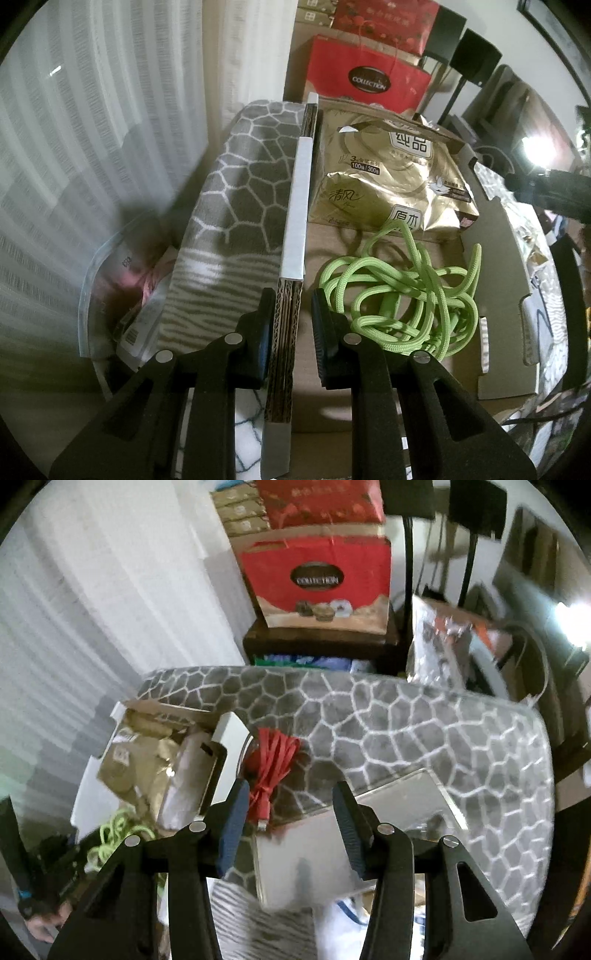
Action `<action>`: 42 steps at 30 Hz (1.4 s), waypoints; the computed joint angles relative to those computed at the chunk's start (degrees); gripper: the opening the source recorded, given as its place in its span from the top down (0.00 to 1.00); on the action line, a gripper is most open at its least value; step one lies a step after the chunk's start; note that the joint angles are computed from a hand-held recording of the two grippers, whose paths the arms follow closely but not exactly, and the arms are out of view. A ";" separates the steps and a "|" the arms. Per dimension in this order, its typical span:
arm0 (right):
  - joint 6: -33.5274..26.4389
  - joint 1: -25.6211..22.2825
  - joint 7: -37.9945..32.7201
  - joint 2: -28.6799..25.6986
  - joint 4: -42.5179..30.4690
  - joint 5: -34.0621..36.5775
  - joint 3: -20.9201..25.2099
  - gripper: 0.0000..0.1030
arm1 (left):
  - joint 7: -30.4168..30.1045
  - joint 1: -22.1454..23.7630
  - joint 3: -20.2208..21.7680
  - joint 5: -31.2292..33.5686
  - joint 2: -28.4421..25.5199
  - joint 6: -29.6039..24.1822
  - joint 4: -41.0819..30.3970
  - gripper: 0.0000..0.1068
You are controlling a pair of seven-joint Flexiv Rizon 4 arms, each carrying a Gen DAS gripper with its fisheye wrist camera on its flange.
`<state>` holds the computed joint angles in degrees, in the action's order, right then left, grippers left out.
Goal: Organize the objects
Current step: 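Move the right gripper to the red ribbon and grasp it, then carry the red ribbon into the box and open the right gripper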
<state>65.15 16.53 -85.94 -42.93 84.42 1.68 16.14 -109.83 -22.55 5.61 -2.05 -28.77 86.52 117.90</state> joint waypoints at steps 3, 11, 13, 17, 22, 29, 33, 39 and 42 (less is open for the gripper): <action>-4.04 -2.29 -0.19 -3.20 -4.92 4.06 3.45 0.61 | -0.15 -0.11 0.07 0.06 -0.02 -0.06 -0.06 0.85; -7.55 -1.57 0.99 -7.57 -11.35 7.96 3.51 0.66 | -0.72 0.20 -0.24 0.17 -0.01 0.18 0.15 0.85; -7.97 -1.01 0.87 -8.22 -12.32 8.18 3.13 0.66 | -0.51 0.47 -0.54 -0.02 -0.03 0.24 0.21 0.85; -7.21 -0.16 0.85 -8.89 -12.82 8.48 2.46 0.69 | -0.34 0.50 -0.56 -0.19 -0.03 0.32 0.25 0.85; -5.36 -0.30 -0.04 -8.41 -12.01 9.13 2.76 0.83 | -0.18 0.65 -0.87 -0.62 -0.09 0.62 0.45 0.85; -0.61 -1.61 -0.33 -3.68 -6.15 8.99 2.80 0.84 | -0.10 0.45 -0.77 -0.92 -0.22 0.74 0.42 0.85; 0.93 -4.18 -3.90 0.87 -1.89 10.69 6.08 0.84 | -0.03 0.39 -0.56 -0.97 -0.26 0.66 0.37 0.85; -0.22 -6.03 -11.60 6.84 2.42 15.35 11.06 0.84 | -0.30 0.07 -0.16 -0.88 -0.33 0.37 0.12 0.85; -3.39 -5.41 -13.28 8.08 3.00 17.73 11.28 0.84 | -0.72 -0.28 0.28 -0.68 -0.42 -0.03 -0.22 0.85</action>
<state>61.77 11.12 -99.22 -34.85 87.42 19.41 27.43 -110.56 -22.83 5.89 -2.73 -29.19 86.49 117.68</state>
